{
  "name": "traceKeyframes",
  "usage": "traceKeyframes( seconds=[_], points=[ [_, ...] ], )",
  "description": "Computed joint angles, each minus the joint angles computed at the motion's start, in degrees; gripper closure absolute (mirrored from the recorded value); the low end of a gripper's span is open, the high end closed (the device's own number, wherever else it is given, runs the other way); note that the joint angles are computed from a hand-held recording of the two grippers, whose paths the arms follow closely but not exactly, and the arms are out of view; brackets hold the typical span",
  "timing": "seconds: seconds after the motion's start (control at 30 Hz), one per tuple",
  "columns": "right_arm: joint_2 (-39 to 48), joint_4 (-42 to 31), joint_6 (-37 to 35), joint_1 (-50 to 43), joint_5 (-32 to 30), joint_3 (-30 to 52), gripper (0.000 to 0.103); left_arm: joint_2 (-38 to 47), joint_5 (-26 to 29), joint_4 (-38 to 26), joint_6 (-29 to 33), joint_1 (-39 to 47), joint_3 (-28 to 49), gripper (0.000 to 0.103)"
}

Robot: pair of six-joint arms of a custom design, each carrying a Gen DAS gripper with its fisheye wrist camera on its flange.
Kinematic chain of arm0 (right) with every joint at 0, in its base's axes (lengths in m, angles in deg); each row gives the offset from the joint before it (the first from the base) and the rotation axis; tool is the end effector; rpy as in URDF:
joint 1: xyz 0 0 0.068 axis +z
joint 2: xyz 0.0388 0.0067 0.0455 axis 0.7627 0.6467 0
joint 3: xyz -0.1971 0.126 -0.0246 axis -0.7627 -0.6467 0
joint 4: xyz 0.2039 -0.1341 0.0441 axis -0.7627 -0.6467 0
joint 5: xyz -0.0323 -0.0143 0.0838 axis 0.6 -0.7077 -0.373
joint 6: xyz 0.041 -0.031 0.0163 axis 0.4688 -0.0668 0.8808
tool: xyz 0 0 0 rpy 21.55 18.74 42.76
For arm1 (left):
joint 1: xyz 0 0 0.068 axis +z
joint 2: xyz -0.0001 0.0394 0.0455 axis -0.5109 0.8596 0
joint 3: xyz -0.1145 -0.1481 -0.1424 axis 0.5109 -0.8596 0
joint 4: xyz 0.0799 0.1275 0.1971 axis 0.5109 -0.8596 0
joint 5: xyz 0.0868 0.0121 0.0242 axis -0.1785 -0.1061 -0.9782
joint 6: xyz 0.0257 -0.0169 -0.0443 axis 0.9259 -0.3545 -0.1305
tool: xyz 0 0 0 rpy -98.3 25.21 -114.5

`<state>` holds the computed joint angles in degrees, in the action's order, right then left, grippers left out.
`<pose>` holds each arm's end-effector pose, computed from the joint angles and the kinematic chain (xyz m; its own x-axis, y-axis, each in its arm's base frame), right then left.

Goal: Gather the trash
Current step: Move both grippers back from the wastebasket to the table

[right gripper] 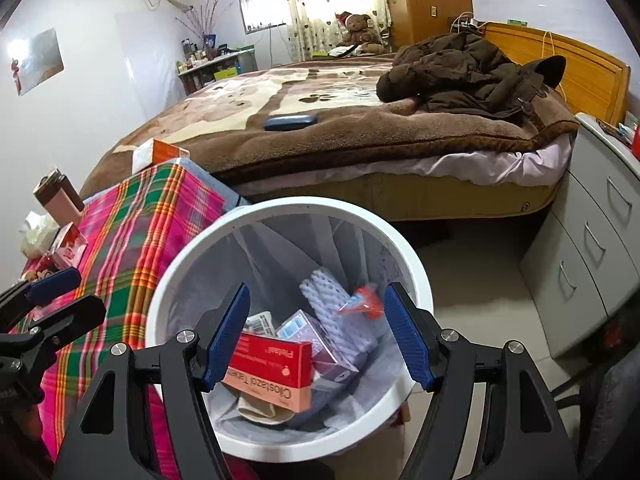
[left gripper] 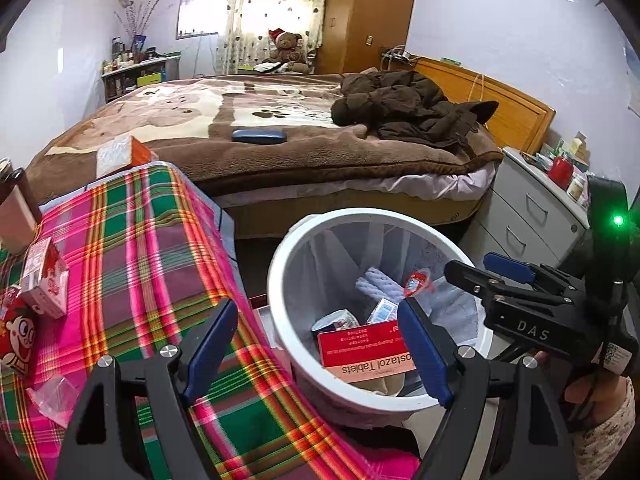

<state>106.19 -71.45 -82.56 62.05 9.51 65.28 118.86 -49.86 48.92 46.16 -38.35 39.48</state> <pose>0.3337 0.0786 0.1388 -0.6962 -0.1041 -0.7103 -0.2856 0.9479 0.1410 0.2760 -0.0377 0.1655 -0.6838 -0.0666 -0.7266 0.0411 0.9907 -0.1296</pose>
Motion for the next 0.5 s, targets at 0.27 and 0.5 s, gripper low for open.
traceKeyframes(
  seconds=[0.27, 0.5],
  points=[
    [-2.64, 2.27, 2.15, 2.82, 0.00, -2.52, 0.032, -6.74, 1.65, -1.86, 1.15, 4.42, -3.60, 0.020],
    [-3.66, 3.73, 3.22, 6.09, 0.08, -3.03, 0.032, -12.77, 2.88, -3.31, 2.41, 9.53, -6.74, 0.020]
  ],
)
